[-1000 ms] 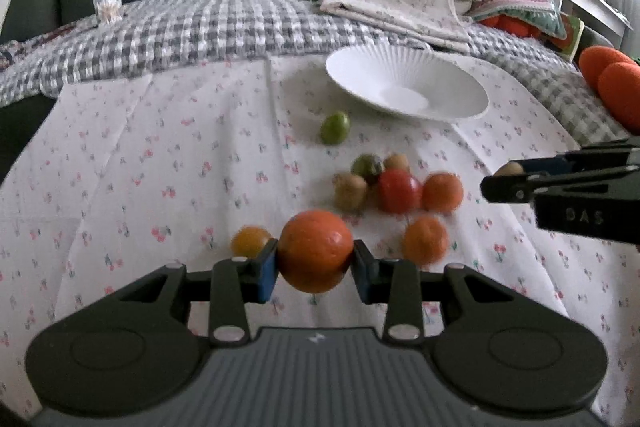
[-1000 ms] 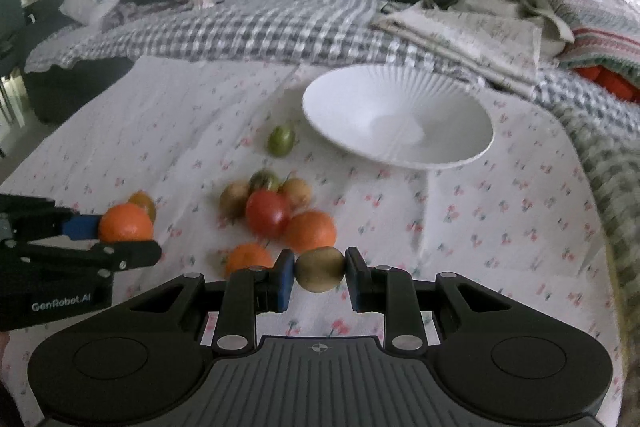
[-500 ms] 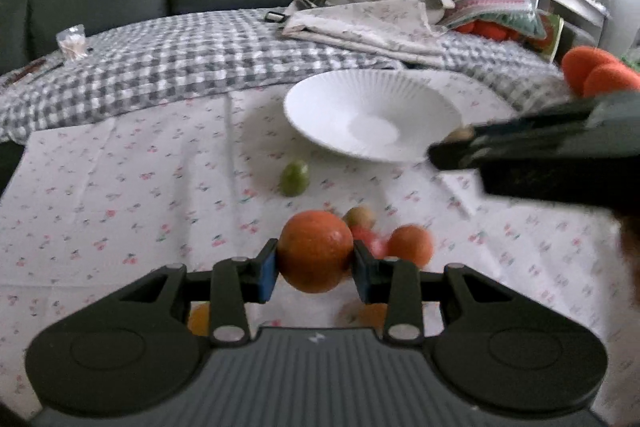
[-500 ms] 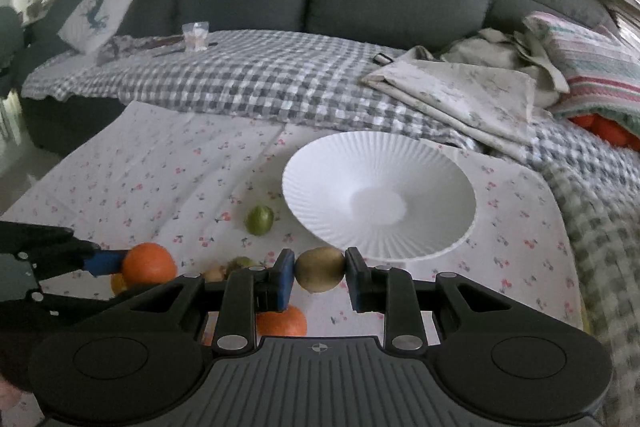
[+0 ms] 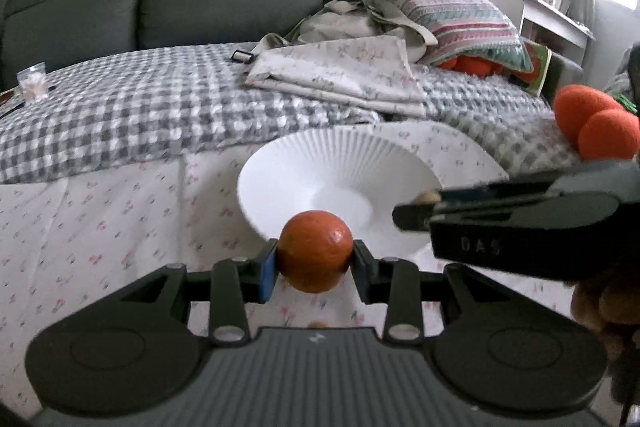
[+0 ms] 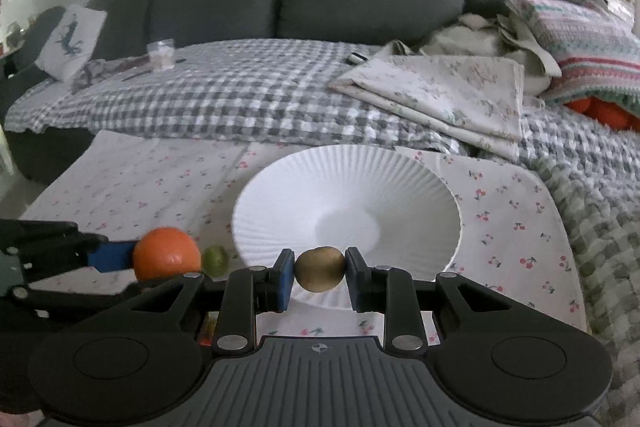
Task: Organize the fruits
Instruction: 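Carry the orange and kiwi to the white bowl and release both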
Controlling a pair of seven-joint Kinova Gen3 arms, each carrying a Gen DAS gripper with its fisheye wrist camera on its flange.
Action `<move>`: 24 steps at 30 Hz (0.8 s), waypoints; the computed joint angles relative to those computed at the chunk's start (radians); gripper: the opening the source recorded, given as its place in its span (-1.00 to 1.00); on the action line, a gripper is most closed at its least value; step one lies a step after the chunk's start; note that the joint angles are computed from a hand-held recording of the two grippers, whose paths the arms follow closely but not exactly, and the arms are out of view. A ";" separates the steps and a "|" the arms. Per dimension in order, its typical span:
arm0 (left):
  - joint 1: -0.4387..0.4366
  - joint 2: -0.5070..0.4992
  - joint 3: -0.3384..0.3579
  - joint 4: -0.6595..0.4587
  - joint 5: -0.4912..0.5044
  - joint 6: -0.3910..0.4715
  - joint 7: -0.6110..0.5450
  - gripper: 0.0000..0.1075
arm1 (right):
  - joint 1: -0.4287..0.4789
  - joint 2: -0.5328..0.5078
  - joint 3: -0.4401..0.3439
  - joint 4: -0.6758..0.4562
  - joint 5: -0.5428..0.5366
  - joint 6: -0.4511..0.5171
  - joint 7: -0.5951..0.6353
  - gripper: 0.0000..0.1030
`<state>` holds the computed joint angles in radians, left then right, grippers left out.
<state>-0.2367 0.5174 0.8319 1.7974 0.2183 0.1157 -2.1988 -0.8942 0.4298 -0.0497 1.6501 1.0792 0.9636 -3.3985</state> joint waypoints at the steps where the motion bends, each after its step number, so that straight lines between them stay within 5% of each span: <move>1: 0.022 0.008 -0.016 -0.016 0.000 0.000 0.006 -0.33 | 0.012 -0.005 0.004 0.010 -0.003 -0.018 -0.017 -0.49; 13: 0.246 0.081 -0.205 -0.116 -0.050 -0.006 0.025 -0.34 | 0.091 0.014 0.034 0.068 -0.037 -0.113 -0.083 -0.49; 19: 0.300 0.094 -0.267 -0.131 -0.091 -0.015 0.058 -0.33 | 0.081 0.030 0.047 0.063 -0.030 -0.105 -0.076 -0.48; 24: 0.285 0.103 -0.251 -0.125 -0.115 -0.033 0.071 -0.22 | 0.076 0.038 0.050 0.058 -0.024 -0.101 -0.068 -0.47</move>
